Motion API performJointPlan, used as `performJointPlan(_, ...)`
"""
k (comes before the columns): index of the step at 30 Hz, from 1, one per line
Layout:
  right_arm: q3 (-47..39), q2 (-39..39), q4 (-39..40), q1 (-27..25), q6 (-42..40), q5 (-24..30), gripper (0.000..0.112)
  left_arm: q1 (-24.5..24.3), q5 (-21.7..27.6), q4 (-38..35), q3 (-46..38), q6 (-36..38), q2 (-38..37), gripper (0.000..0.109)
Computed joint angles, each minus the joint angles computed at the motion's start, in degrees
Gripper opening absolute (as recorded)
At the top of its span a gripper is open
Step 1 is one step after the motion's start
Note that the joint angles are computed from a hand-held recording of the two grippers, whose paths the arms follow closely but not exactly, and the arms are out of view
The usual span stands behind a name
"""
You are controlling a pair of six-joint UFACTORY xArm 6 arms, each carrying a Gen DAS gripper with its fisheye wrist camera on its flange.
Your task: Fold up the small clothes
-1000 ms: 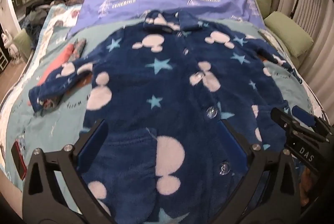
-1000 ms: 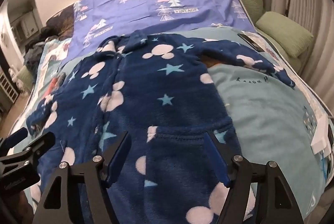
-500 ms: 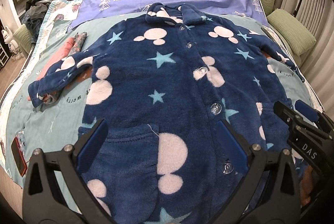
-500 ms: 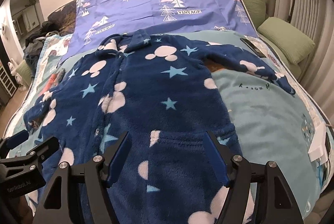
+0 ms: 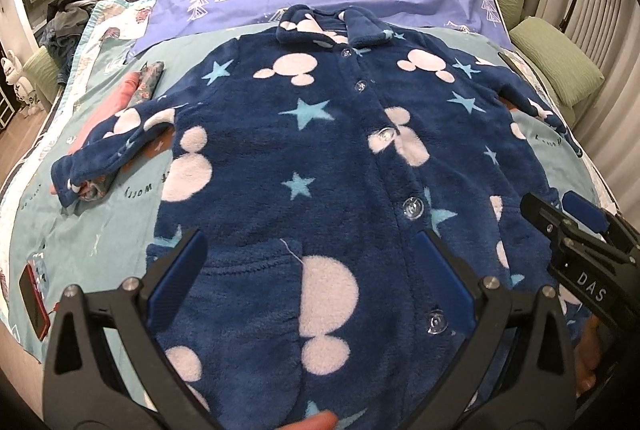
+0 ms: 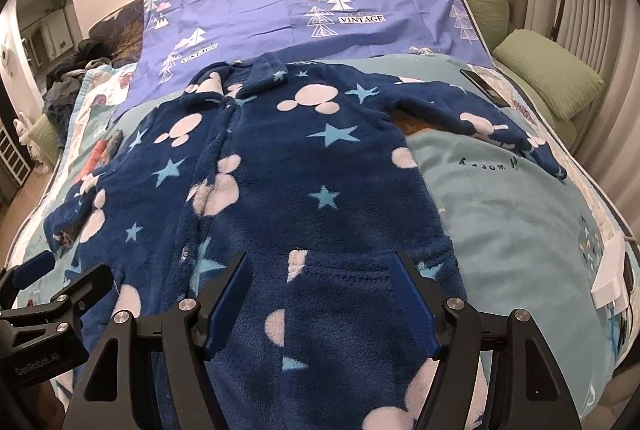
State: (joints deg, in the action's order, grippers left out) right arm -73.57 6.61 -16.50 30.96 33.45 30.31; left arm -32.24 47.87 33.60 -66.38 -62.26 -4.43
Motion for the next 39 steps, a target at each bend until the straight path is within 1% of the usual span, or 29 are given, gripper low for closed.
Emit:
performJointPlan(12,0.04,0.05,0.31,0.22,-0.30,0.05,0.072,-0.34,-2.22,1.24,0.92,-0.53,-0.37,0.102)
performJointPlan(23,0.07,0.14,1.37,0.14,-0.67,-0.05,0.072,-0.17,-2.84,0.11,0.73,-0.06,0.14,0.102)
performJointPlan(39,-1.19,0.89,3.40,-0.05,-2.15,1.81,0.072,-0.06,-2.94,-2.56,0.65,1.55,0.67,0.102)
